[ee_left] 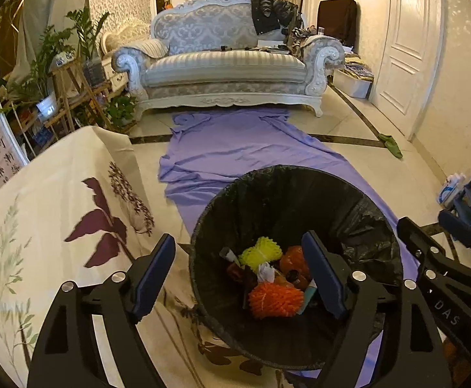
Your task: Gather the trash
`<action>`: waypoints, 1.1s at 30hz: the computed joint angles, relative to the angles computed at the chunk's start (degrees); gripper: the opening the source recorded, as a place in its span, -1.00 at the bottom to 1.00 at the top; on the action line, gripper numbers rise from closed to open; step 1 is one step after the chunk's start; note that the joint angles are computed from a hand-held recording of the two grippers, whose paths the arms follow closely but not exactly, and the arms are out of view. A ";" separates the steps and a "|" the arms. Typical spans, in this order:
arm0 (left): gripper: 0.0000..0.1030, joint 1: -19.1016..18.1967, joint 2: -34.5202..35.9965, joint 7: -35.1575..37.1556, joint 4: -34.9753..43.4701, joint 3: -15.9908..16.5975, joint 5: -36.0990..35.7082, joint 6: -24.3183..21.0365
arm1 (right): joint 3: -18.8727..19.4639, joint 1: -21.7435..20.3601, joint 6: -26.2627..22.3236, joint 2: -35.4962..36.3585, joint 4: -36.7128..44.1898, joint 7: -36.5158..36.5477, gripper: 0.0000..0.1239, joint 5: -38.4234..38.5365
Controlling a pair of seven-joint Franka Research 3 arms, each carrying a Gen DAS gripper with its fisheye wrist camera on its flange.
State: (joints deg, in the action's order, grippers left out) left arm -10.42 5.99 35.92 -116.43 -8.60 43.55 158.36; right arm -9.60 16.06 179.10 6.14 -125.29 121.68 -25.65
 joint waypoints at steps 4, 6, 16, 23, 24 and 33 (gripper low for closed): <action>0.59 -0.08 -2.51 -3.42 -2.28 0.10 3.07 0.26 | -2.58 1.43 -0.22 -1.45 -0.69 8.23 0.28 -8.38; 0.62 0.13 -3.72 -5.11 -3.16 -0.16 4.48 0.14 | -2.31 0.73 -0.45 -2.46 -1.30 11.65 0.33 -11.60; 0.64 2.82 -12.85 -13.38 -10.71 -2.90 12.83 -0.13 | 3.33 -5.53 -0.23 -9.46 -6.42 23.67 0.44 -24.35; 0.65 5.50 -19.85 -15.92 -16.59 -4.89 13.19 1.03 | 10.00 -11.55 1.15 -14.15 -9.73 27.45 0.44 -28.32; 0.65 5.81 -20.47 -16.04 -17.00 -5.27 13.04 0.95 | 10.99 -12.35 1.30 -14.75 -10.19 27.60 0.44 -28.53; 0.65 8.46 -27.33 -17.36 -22.03 -7.28 11.69 0.68 | 20.98 -21.29 3.77 -20.08 -13.91 28.51 0.44 -29.26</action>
State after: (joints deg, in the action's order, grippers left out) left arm -1.95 -21.34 18.57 -138.47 -15.88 55.24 159.05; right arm 11.38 -5.24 182.87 -13.94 -139.20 150.19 -54.91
